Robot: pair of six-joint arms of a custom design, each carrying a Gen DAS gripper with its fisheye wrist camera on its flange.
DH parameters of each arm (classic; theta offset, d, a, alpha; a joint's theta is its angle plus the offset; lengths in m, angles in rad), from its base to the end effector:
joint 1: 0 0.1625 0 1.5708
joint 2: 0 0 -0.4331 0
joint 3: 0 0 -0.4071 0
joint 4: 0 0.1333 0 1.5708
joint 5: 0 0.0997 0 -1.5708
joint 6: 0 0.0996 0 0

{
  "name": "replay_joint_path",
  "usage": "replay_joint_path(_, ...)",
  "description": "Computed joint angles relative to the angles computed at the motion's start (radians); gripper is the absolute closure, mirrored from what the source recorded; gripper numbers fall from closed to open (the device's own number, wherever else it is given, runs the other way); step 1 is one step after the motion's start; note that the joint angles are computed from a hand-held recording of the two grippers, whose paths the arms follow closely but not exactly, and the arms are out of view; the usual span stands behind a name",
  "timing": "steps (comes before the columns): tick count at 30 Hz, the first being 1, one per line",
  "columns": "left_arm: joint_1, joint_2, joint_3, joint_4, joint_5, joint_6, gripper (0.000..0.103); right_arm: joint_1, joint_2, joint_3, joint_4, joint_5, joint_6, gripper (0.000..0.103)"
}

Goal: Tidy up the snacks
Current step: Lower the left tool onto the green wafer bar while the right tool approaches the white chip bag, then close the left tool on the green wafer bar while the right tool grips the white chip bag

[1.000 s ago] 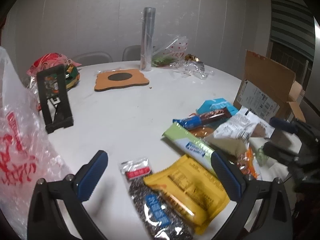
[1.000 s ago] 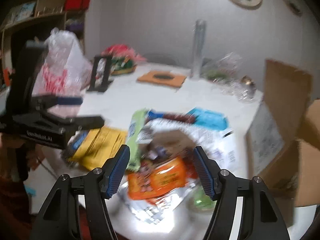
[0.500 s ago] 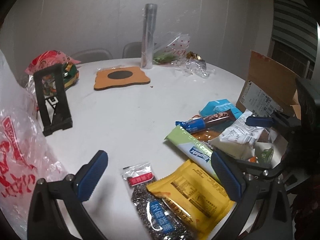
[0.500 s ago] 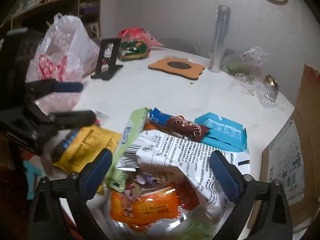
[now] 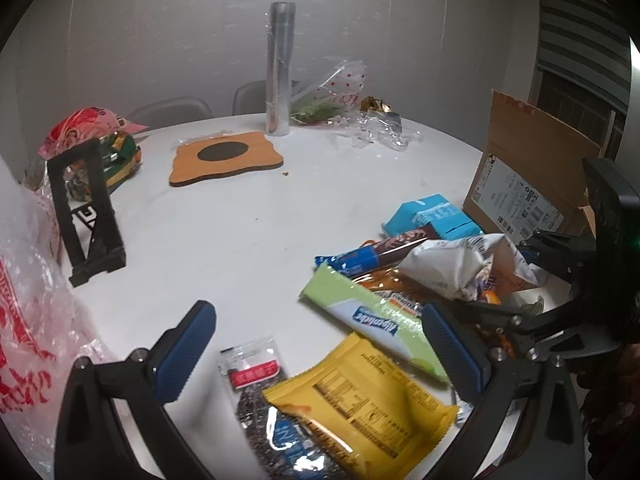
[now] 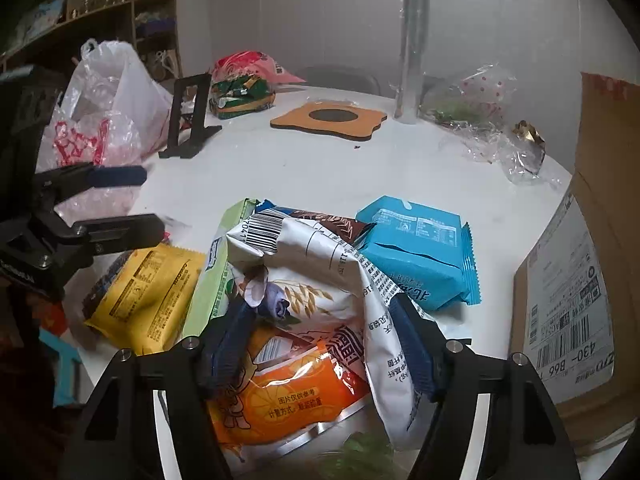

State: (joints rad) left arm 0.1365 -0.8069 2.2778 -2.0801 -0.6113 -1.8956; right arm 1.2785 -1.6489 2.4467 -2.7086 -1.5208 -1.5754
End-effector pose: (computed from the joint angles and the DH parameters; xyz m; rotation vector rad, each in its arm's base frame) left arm -0.3179 -0.2605 -0.0443 0.0718 2.0898 -1.1442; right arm 0.0236 -0.4015 0.2423 1.7316 -2.2975 0.3515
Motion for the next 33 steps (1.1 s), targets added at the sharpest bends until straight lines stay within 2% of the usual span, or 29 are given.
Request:
replay_joint_path(4, 0.017, 0.009, 0.016, -0.15, -0.001, 0.092, 0.001, 0.001, -0.002, 0.0, 0.006, 0.003, -0.033, 0.045)
replay_joint_path(5, 0.019, 0.013, 0.014, -0.164, -0.006, 0.103, 0.001, -0.002, -0.007, 0.0, 0.01, 0.007, -0.042, 0.049)
replay_joint_path(7, 0.033, 0.021, 0.006, -0.191, -0.019, 0.133, 0.005, -0.008, -0.019, -0.001, 0.026, 0.016, -0.058, 0.055)
replay_joint_path(8, 0.038, 0.023, 0.006, -0.211, -0.025, 0.146, 0.011, -0.011, -0.024, -0.006, 0.042, 0.023, -0.057, 0.062)
replay_joint_path(11, 0.061, 0.026, 0.019, -0.32, -0.044, 0.208, 0.021, -0.02, -0.041, -0.024, 0.094, 0.051, -0.048, 0.066)
replay_joint_path(16, 0.117, 0.038, 0.002, -0.405, -0.094, 0.272, 0.028, -0.031, -0.054, -0.044, 0.161, 0.079, -0.057, 0.068)
replay_joint_path(21, 0.168, 0.048, -0.017, -0.467, -0.15, 0.314, 0.049, -0.046, -0.054, -0.069, 0.222, 0.105, -0.06, 0.068)
replay_joint_path(22, 0.177, 0.054, -0.021, -0.483, -0.16, 0.328, 0.049, -0.048, -0.054, -0.074, 0.232, 0.109, -0.063, 0.068)
replay_joint_path(25, 0.184, 0.058, -0.032, -0.47, -0.159, 0.322, 0.05, -0.058, -0.057, -0.082, 0.261, 0.123, -0.072, 0.068)
replay_joint_path(30, 0.188, 0.065, -0.038, -0.455, -0.145, 0.324, 0.064, -0.07, -0.063, -0.083, 0.275, 0.136, -0.085, 0.068)
replay_joint_path(33, 0.179, 0.062, -0.028, -0.47, -0.138, 0.321, 0.068, -0.074, -0.068, -0.086, 0.286, 0.142, -0.083, 0.068)
